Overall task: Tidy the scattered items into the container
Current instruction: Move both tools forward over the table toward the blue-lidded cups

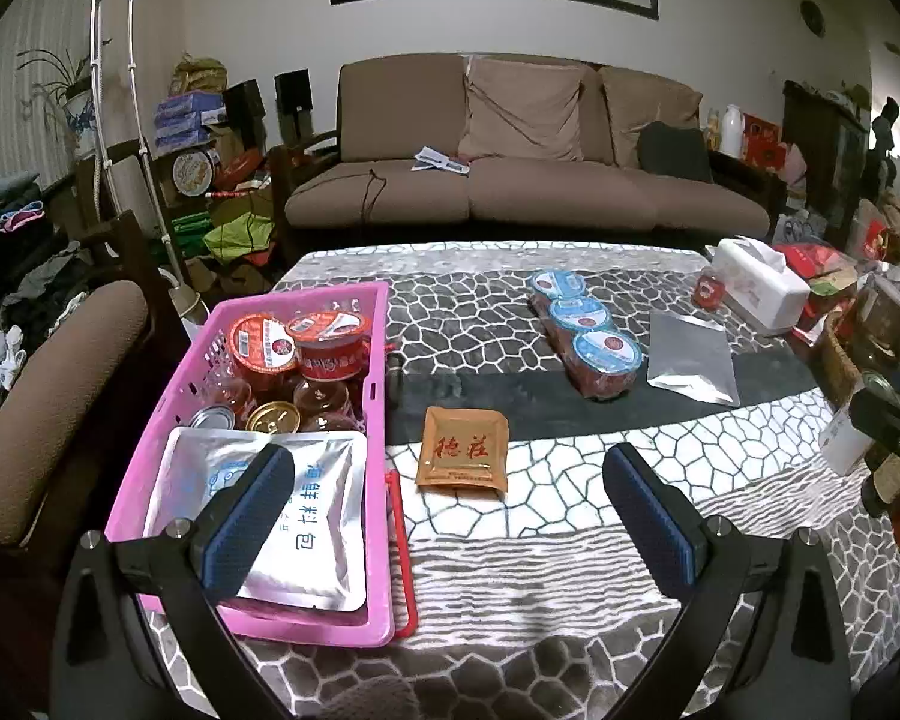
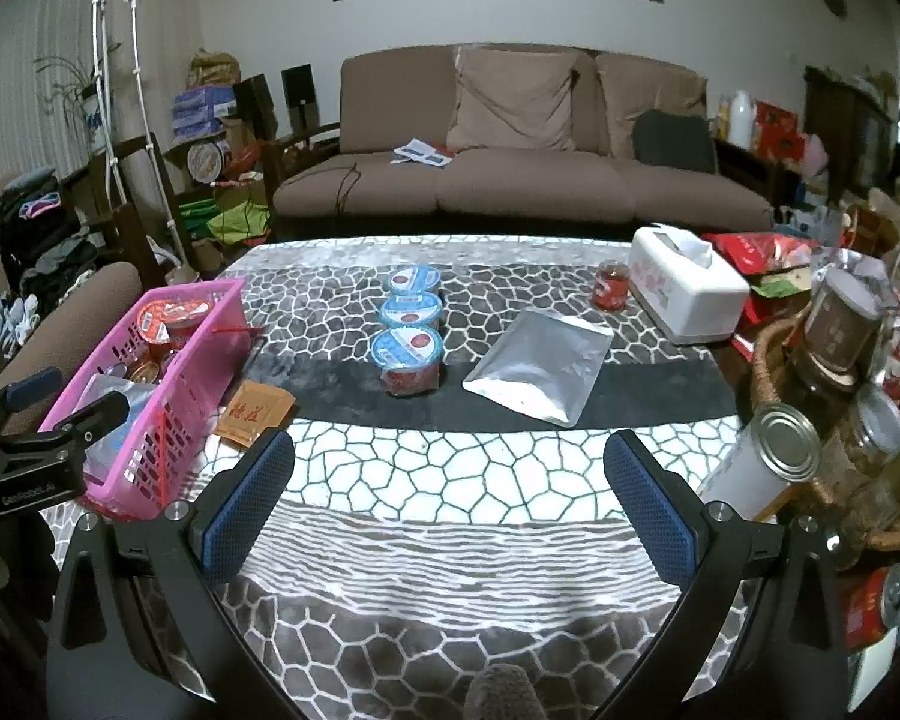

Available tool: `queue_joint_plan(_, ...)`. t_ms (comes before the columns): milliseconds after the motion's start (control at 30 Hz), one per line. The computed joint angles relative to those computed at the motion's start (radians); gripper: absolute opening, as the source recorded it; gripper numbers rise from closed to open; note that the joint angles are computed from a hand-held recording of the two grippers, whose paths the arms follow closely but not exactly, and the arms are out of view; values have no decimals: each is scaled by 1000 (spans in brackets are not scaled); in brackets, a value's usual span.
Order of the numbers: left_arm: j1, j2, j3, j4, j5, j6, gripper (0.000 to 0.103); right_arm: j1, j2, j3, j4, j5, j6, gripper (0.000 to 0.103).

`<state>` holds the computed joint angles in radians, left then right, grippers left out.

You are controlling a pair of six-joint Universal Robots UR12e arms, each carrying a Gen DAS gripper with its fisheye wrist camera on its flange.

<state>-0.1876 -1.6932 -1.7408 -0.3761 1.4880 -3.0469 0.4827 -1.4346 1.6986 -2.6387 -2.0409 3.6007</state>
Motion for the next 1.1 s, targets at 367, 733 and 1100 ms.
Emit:
queue_joint_plan(367, -13, -2, 12, -55, -7, 9, 103, 26, 6, -12, 75, -143, -22, 103)
queue_joint_plan(733, -42, -2, 20, -72, 40, 25, 103, 26, -12, 2, 68, -152, -34, 103)
queue_joint_plan(1100, -51, 12, 17, -59, 21, 29, 103, -3, -58, 37, 101, -112, 12, 103)
